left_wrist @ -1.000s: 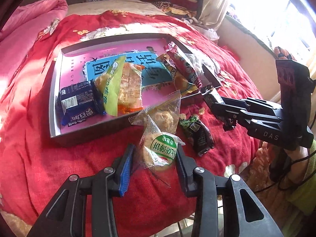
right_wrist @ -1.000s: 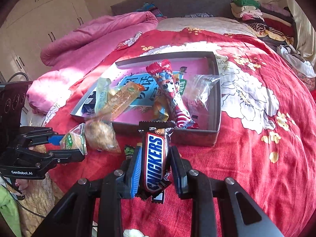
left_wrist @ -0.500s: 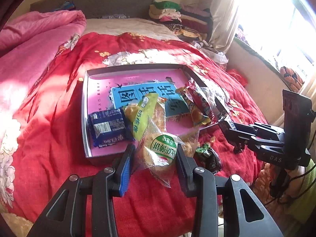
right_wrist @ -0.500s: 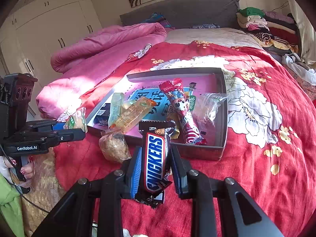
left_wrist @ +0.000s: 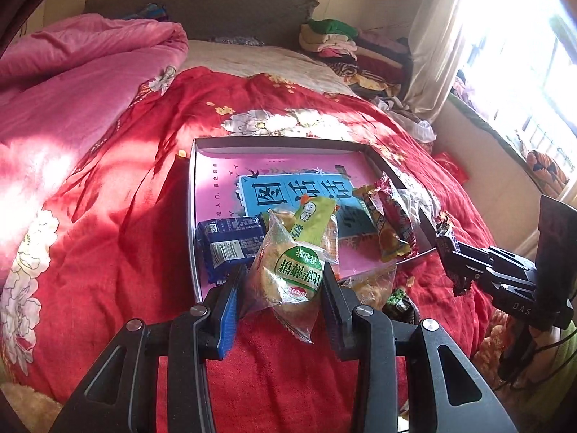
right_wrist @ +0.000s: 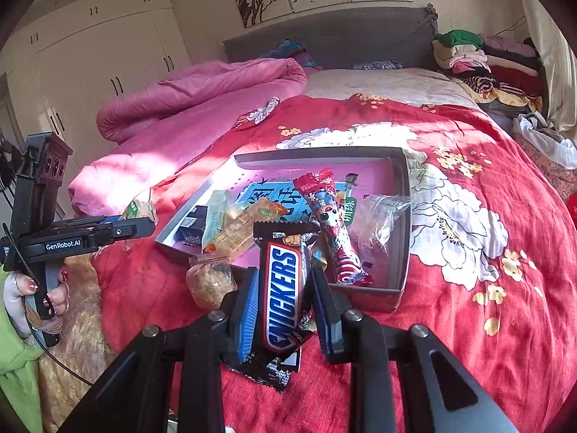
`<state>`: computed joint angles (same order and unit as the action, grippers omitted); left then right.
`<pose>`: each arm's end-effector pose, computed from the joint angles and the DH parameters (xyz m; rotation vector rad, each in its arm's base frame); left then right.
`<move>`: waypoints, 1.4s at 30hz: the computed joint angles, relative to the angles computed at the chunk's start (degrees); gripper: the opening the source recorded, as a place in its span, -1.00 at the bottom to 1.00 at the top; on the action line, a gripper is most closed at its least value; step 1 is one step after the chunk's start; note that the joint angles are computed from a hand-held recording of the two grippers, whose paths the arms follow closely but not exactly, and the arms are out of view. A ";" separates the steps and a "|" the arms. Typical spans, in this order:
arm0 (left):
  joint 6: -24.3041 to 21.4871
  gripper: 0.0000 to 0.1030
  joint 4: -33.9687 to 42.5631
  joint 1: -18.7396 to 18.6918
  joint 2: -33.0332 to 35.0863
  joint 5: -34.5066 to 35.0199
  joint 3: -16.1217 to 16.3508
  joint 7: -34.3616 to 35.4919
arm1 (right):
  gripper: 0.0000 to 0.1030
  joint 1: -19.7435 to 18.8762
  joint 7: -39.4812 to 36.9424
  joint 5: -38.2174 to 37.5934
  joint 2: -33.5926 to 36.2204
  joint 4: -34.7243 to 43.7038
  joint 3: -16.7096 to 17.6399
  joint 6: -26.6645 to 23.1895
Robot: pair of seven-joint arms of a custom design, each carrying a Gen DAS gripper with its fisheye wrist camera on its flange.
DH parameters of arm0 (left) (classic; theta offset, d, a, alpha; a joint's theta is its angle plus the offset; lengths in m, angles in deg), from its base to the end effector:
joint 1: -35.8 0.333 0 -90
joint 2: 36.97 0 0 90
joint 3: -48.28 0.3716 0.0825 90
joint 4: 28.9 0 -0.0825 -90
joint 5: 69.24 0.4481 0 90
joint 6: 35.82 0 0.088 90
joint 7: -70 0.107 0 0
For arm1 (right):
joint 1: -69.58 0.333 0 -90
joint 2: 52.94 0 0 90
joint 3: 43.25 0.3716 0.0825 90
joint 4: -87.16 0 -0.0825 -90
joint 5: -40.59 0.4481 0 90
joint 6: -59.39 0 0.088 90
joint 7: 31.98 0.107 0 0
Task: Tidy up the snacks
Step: 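Lower cake bag into box with left tool while right tool lowers Snickers into box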
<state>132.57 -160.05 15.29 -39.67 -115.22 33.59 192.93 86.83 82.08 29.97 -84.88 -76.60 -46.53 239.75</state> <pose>0.5092 -0.3038 0.4527 -1.4682 2.3637 -1.0965 0.3840 0.1123 0.4488 -1.6665 1.6586 -0.5145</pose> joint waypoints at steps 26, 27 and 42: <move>2.92 -0.20 4.66 1.46 5.06 -8.82 -1.91 7.73 | -0.44 -10.96 5.21 -3.95 1.39 1.15 6.87 2.85; 3.01 -0.20 4.70 1.54 5.18 -8.71 -2.09 7.75 | -0.44 -11.59 5.42 -4.19 1.51 1.25 7.45 3.03; 2.85 -0.20 6.34 2.40 8.35 -1.88 -3.73 4.26 | -0.44 -16.76 5.91 -6.82 4.86 4.52 10.72 4.46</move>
